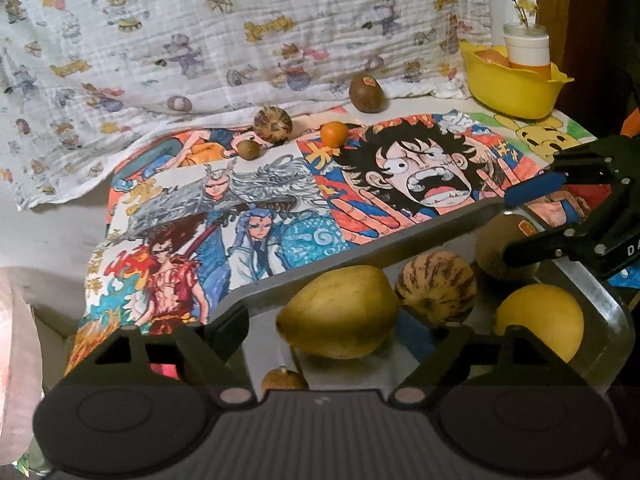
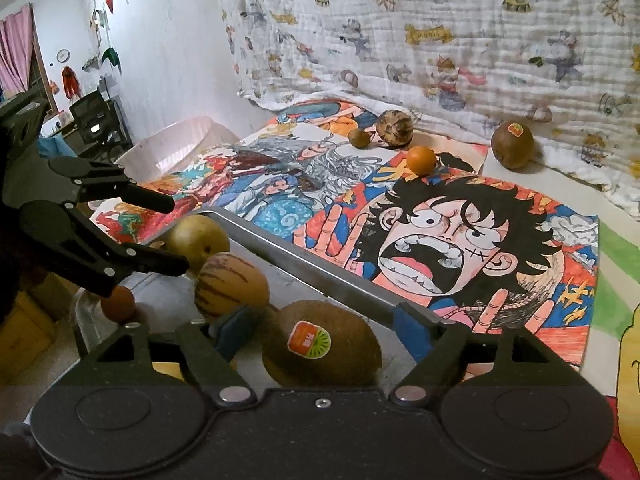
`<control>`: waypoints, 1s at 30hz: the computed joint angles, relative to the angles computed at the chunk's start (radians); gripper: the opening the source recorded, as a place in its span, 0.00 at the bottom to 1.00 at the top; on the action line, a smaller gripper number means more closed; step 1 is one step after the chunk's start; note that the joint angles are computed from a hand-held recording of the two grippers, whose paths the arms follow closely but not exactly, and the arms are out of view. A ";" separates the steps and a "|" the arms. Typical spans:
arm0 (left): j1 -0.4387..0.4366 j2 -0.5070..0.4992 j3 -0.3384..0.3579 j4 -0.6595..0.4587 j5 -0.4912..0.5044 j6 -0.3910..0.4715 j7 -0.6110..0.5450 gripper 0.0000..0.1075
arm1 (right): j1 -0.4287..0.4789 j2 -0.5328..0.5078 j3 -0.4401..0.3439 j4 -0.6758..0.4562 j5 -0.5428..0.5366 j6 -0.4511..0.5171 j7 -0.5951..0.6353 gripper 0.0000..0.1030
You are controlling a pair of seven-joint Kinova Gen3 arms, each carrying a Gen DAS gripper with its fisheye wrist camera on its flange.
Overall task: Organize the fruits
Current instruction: 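Carry the pear and kiwi over the grey tray and open both tools, then reach the left tool to a small brown fruit while the right tool reaches a small orange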
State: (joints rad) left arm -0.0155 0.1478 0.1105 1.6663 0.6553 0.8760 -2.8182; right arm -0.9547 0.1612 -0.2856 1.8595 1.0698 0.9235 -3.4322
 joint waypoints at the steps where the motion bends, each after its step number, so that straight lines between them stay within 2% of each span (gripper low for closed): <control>1: -0.005 -0.005 -0.002 0.003 0.008 0.002 -0.006 0.83 | -0.003 -0.001 -0.002 -0.001 0.001 0.005 -0.001 0.81; 5: -0.031 -0.024 -0.017 0.016 0.051 0.024 -0.039 0.91 | -0.016 -0.012 -0.013 0.000 0.011 0.014 -0.013 0.88; 10: -0.061 -0.049 -0.042 0.043 0.098 0.058 -0.112 0.95 | -0.035 -0.019 -0.031 -0.005 0.024 0.024 -0.027 0.96; 20: -0.088 -0.108 -0.097 0.097 0.106 0.144 -0.288 0.95 | -0.080 -0.010 -0.054 -0.050 -0.042 0.062 0.064 0.99; 30: -0.079 -0.150 -0.126 0.125 0.048 0.167 -0.366 0.95 | -0.129 0.009 -0.054 -0.097 -0.109 0.135 0.148 0.99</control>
State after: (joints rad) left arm -0.0948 -0.0019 -0.0160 1.7910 0.7029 1.0426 -3.1838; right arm -1.0833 0.1704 -0.3393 1.7626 0.9607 1.0584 -3.2839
